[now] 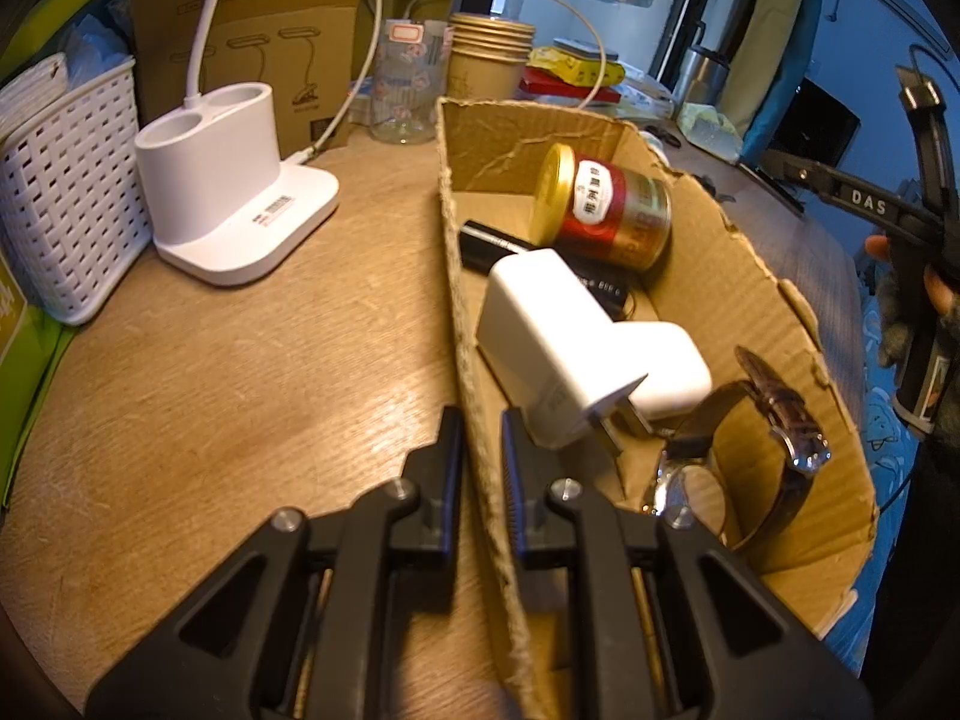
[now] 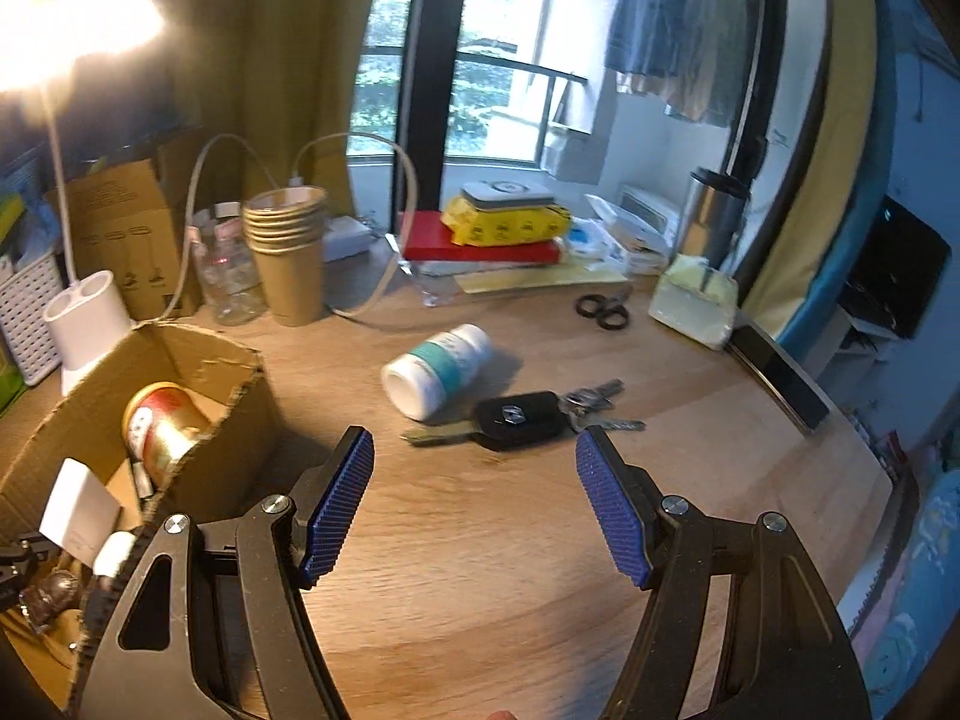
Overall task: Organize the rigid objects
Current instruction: 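Move the right tool to the white pill bottle and close on it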
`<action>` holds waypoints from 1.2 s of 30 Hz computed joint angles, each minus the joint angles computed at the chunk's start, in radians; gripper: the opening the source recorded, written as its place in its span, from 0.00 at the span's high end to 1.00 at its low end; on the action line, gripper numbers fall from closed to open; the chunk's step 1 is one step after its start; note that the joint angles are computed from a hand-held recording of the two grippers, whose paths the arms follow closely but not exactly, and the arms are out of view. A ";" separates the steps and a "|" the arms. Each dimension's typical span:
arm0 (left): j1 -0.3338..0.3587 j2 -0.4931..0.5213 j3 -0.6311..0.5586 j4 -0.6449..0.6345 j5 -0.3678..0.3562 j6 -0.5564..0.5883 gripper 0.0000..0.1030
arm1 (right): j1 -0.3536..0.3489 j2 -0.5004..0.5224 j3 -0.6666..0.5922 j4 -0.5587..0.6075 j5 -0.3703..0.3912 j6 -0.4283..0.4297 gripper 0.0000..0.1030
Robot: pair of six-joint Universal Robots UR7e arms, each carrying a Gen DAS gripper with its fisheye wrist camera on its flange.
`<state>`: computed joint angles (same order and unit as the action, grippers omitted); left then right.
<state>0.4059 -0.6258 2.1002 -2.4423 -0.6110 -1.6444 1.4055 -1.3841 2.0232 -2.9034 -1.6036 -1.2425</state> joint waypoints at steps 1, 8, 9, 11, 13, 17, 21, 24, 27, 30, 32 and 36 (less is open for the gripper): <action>0.000 0.000 0.000 0.000 0.000 0.000 0.86 | -0.004 0.008 -0.011 0.002 -0.002 0.007 0.29; 0.000 0.000 0.001 -0.002 0.000 0.001 0.86 | -0.020 0.079 -0.102 0.044 -0.020 0.087 0.29; 0.000 0.000 0.001 -0.002 0.000 0.001 0.86 | -0.021 0.090 -0.117 0.057 -0.023 0.101 0.29; 0.001 0.000 0.000 -0.003 0.000 0.002 0.86 | -0.017 0.112 -0.140 0.073 -0.032 0.114 0.29; 0.000 0.000 0.000 -0.002 0.000 0.002 0.86 | -0.009 0.134 -0.150 0.052 -0.047 0.116 0.29; 0.001 0.001 -0.001 -0.002 0.000 0.003 0.86 | 0.003 0.171 -0.169 0.048 -0.057 0.144 0.29; 0.001 0.000 0.002 -0.006 0.001 0.005 0.86 | 0.016 0.196 -0.183 0.065 -0.058 0.163 0.29; 0.002 0.000 0.003 -0.005 0.002 0.004 0.86 | 0.030 0.212 -0.194 0.093 -0.049 0.180 0.29; 0.002 -0.001 0.004 -0.007 0.001 0.006 0.86 | 0.051 0.237 -0.202 0.102 -0.060 0.192 0.29; 0.002 -0.001 0.004 -0.007 0.001 0.006 0.86 | 0.071 0.270 -0.218 0.101 -0.082 0.212 0.29; 0.002 -0.001 0.004 -0.008 0.001 0.006 0.86 | 0.078 0.286 -0.228 0.108 -0.091 0.228 0.29; 0.002 -0.001 0.004 -0.007 0.001 0.006 0.86 | 0.089 0.309 -0.233 0.108 -0.106 0.239 0.29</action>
